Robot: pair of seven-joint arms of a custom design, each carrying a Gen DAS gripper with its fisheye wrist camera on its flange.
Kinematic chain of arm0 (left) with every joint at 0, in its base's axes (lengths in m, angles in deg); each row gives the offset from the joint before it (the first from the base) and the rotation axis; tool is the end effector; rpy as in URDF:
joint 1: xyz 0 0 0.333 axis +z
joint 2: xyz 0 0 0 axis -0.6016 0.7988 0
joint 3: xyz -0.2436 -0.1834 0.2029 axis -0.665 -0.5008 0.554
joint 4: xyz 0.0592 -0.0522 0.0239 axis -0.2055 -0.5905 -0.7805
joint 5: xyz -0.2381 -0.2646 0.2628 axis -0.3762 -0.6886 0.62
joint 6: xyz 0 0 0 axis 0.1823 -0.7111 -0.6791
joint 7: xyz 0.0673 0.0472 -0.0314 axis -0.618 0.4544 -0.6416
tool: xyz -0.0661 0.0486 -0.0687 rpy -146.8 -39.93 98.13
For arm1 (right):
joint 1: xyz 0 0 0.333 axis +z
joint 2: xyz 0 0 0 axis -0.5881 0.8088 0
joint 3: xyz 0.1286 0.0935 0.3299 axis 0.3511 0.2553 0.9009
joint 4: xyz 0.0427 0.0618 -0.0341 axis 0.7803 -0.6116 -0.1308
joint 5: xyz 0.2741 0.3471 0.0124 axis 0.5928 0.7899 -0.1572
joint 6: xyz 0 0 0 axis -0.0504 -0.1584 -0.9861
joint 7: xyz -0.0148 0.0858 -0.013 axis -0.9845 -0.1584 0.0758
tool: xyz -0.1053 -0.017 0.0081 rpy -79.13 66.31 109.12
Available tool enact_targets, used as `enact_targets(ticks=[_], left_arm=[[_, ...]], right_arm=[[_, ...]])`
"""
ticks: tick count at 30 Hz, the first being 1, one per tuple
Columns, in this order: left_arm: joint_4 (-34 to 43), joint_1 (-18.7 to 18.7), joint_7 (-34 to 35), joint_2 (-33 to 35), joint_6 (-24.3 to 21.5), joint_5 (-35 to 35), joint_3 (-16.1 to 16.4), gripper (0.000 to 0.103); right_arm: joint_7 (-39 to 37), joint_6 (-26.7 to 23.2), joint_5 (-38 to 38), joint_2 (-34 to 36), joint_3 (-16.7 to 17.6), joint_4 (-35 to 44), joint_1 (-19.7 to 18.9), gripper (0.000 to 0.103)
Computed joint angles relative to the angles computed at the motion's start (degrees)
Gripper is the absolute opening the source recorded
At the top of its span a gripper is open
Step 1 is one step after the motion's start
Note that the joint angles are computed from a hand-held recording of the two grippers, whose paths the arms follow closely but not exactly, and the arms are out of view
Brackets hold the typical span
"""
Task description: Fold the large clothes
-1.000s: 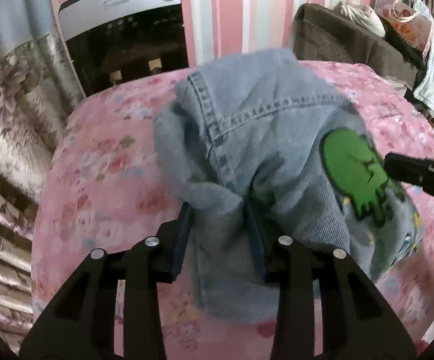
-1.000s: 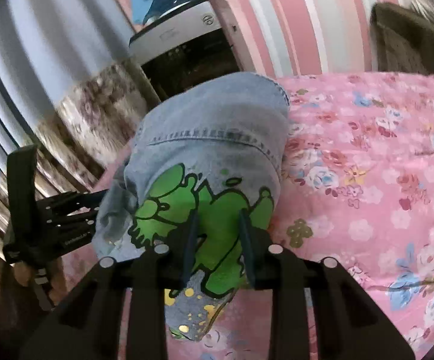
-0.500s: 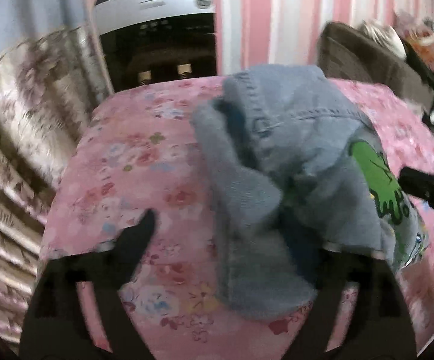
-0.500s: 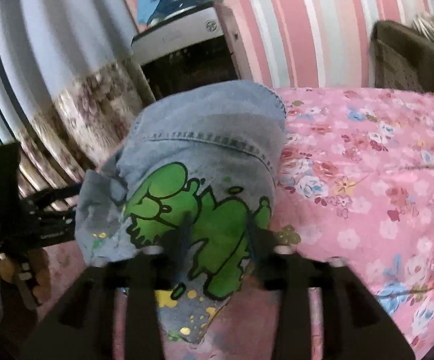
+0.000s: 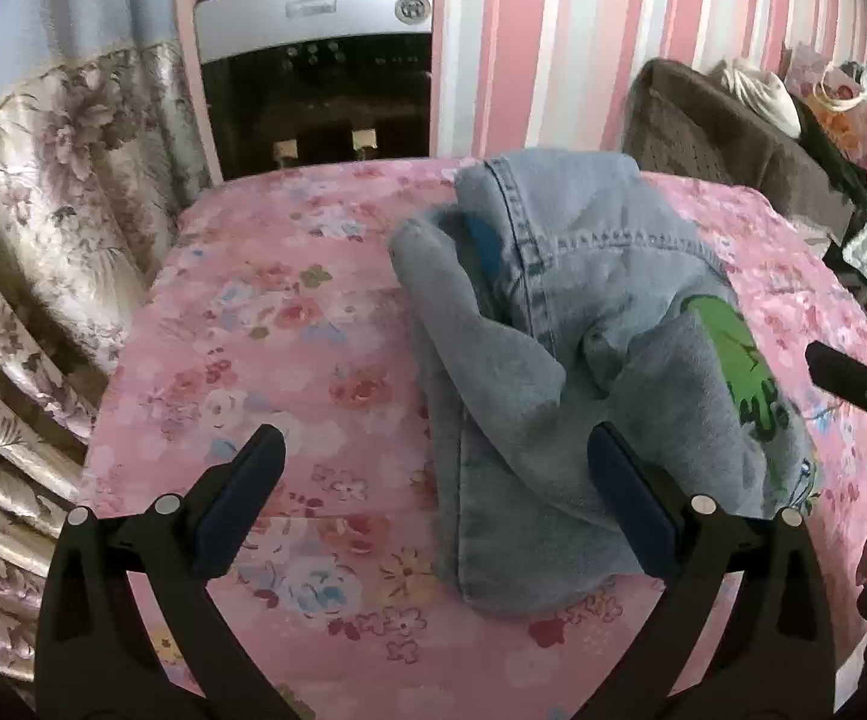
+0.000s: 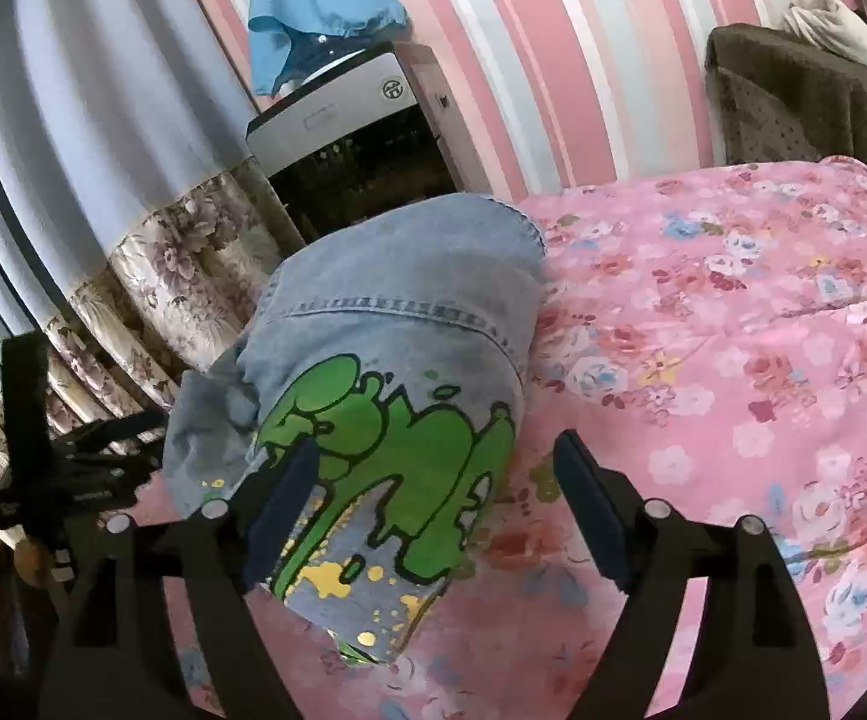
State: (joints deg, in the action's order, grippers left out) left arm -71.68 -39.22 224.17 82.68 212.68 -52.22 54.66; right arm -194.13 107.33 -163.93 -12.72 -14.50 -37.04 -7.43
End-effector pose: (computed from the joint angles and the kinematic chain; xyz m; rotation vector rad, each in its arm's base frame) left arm 0.7652 -0.1879 0.4561 -1.0920 2.4821 -0.9498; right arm 0.5677 0.3775 0.4184 -1.0491 1.9416 -0.6219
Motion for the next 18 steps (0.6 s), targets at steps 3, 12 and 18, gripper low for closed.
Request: enact_targets(ticks=[3,12,18], left_arm=[[1.07,-0.24,-0.36,0.92,-1.26,0.65,0.14,0.100],[9.23,2.24,-0.60,8.18,-13.21,-3.58,-2.08,0.100],[10.68,3.15,0.85,9.88,-16.22,-7.12,-2.76,0.098]], right_arm=[[-0.13,-0.32,0.11,0.31,-0.03,0.40,0.06,0.085],[-0.91,3.03,2.62,4.60,-1.52,3.56,0.64,0.094],[13.93,13.21,-8.86,8.31,-3.36,6.48,-1.35,0.091]])
